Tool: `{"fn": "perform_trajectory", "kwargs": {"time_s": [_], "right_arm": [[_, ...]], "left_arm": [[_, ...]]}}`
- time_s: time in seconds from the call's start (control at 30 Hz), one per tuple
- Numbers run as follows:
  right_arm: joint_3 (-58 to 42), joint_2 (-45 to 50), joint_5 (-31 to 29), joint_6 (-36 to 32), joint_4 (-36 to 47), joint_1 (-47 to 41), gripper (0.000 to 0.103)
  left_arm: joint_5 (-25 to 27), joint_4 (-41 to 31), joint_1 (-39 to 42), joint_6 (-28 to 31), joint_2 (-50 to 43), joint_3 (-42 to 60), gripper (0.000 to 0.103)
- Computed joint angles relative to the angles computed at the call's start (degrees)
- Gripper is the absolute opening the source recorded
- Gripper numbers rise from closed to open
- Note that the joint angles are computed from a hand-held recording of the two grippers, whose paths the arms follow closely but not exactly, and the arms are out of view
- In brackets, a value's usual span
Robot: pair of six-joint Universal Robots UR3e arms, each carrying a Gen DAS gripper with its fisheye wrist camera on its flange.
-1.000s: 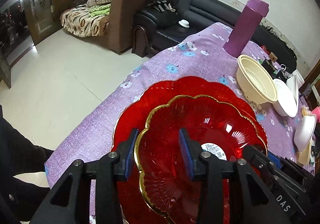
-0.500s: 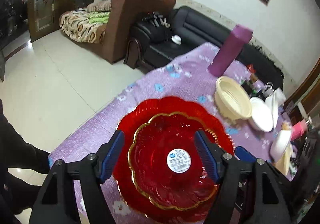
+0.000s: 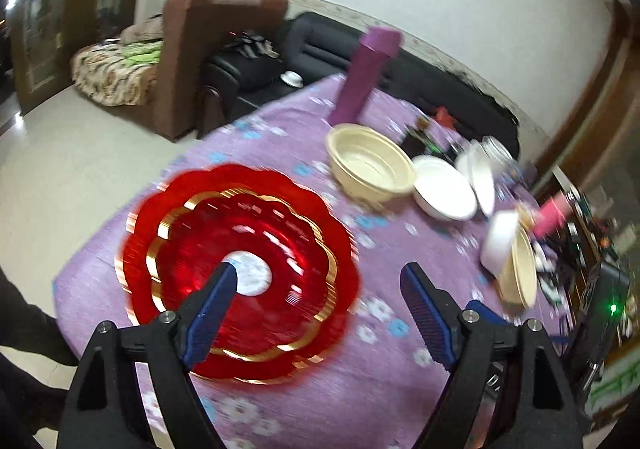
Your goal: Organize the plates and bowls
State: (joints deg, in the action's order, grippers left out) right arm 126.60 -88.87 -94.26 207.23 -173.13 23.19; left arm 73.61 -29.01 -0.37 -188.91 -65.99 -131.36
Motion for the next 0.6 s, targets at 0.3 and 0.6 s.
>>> {"fn": "perform_trajectory", "kwargs": {"time_s": [0.3,0.6], "right_arm": [[19.21,-25.98,10.14,-6.93,5.78,-23.38,0.072],[7.83,-22.22,8.69,-13.88,5.92,-35.91,0.072]], "left_arm": [[4.59,4.09,-9.98,-2.65,-8.24,2.11,0.083],[6.73,5.51,-13.83,-4.0,-11.96,3.58,0.083]]}}
